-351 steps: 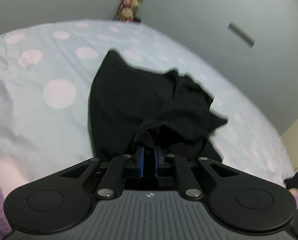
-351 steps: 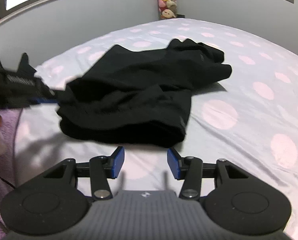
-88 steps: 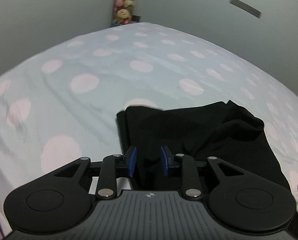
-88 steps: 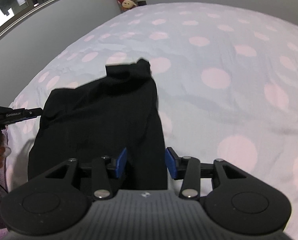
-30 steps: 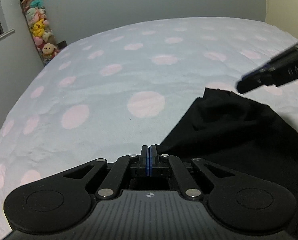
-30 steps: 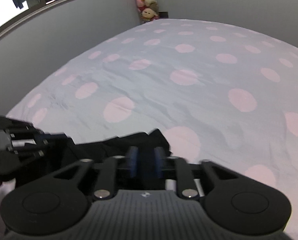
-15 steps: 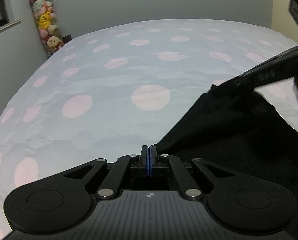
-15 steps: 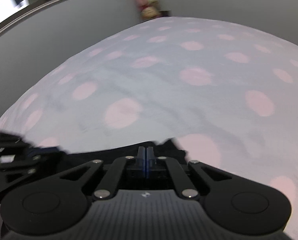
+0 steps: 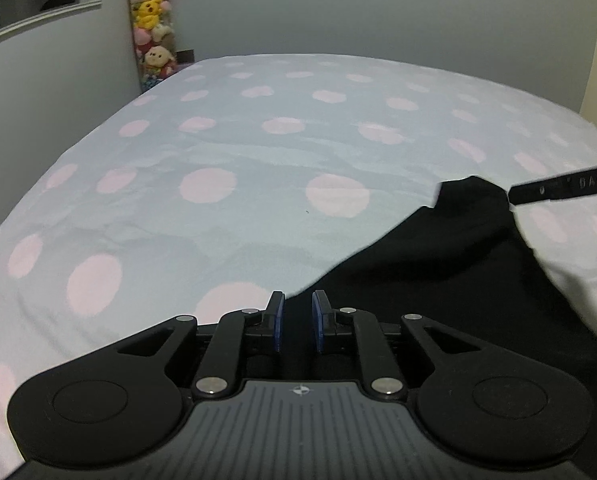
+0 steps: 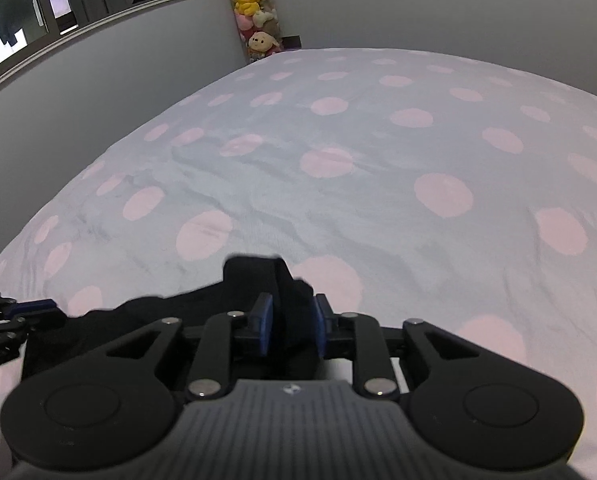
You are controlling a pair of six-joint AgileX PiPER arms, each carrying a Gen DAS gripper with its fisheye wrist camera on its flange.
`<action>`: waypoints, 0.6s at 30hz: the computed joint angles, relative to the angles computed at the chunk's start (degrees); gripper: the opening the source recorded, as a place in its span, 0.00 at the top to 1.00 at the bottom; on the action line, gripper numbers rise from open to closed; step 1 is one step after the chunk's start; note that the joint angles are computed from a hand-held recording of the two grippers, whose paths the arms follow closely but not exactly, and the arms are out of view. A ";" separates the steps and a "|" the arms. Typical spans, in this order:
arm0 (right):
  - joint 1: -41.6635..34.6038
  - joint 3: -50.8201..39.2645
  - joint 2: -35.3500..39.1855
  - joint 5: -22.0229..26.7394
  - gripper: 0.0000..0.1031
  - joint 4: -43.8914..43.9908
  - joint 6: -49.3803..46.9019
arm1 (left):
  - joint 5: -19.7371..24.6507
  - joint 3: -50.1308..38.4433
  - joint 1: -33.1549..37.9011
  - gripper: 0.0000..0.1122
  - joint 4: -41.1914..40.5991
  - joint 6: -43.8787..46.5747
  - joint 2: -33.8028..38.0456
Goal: Fold clothes
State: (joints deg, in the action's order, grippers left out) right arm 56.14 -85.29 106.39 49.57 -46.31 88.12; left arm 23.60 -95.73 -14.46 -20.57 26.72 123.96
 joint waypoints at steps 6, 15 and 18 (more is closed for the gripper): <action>7.88 7.46 -7.16 4.15 0.76 0.41 5.57 | -2.12 16.97 -1.16 0.88 -6.05 4.81 -13.02; 27.20 13.45 -12.71 11.93 0.76 0.21 14.73 | -4.89 37.86 -8.03 0.88 -9.98 10.38 -28.95; 33.34 12.04 -11.78 15.11 0.76 0.40 15.73 | -5.43 42.39 -11.11 0.88 -9.83 10.57 -32.76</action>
State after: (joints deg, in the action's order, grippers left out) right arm 89.49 -73.25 94.61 64.68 -45.92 103.85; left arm 18.16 -53.34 -25.57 -30.41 37.29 91.20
